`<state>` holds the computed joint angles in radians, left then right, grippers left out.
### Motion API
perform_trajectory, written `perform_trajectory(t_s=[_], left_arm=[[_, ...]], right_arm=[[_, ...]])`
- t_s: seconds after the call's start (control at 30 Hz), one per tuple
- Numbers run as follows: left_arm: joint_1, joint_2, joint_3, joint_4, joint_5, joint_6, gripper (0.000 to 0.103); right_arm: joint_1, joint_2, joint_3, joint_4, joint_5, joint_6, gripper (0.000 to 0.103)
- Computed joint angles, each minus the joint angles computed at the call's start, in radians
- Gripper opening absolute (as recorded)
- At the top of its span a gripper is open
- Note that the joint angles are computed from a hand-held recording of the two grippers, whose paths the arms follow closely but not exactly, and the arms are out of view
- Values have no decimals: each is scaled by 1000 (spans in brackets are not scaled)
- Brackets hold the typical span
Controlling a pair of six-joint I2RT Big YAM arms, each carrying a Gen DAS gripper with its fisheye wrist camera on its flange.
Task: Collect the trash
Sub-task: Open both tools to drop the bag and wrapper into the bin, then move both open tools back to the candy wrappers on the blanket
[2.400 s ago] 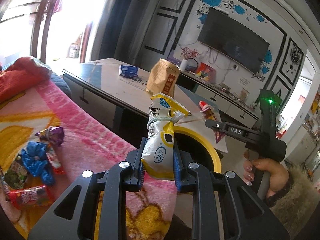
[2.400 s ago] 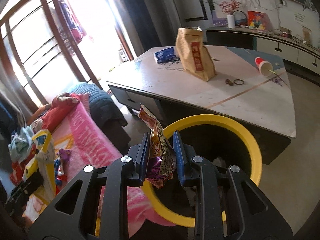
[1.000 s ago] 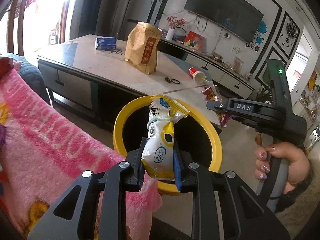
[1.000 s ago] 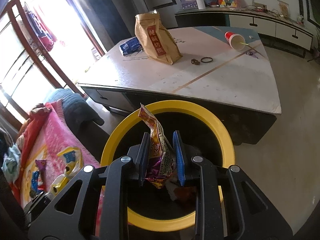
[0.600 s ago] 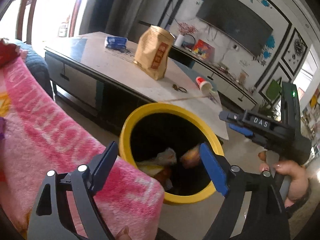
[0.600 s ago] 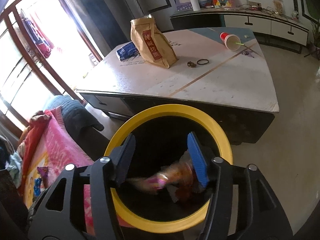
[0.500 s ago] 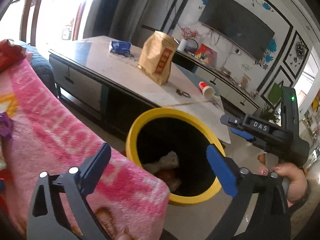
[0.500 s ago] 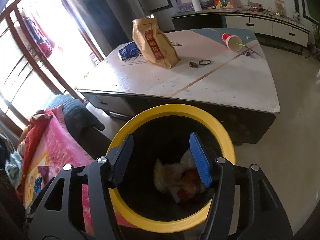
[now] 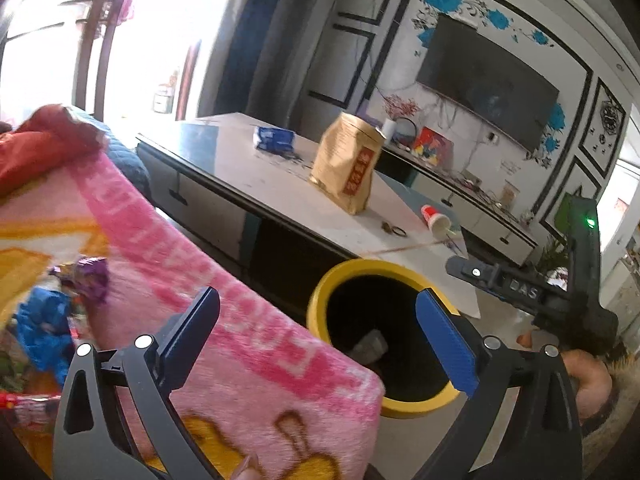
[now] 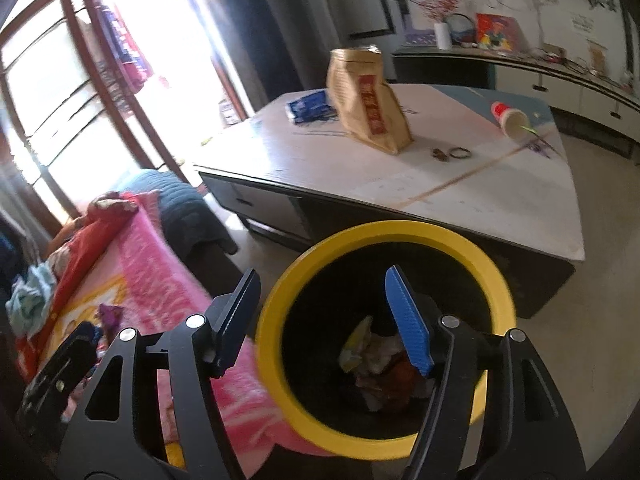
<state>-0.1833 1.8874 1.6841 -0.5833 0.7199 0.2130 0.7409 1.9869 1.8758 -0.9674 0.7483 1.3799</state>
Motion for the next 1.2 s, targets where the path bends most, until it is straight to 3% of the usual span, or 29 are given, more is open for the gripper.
perform_trajectory(t_s=[0.27,0.57,1.2], left_arm=[[56,-21,-9,56,3,-44,96],[116,-31,-17,106,-14,-83,96],[198,0,31,124,-70,-134,96]], right_arm=[[23,57,116,21,18,-97,57],[47,144,265,36,-16,-214,57],[76,311,550,-14,-84,-354,61]])
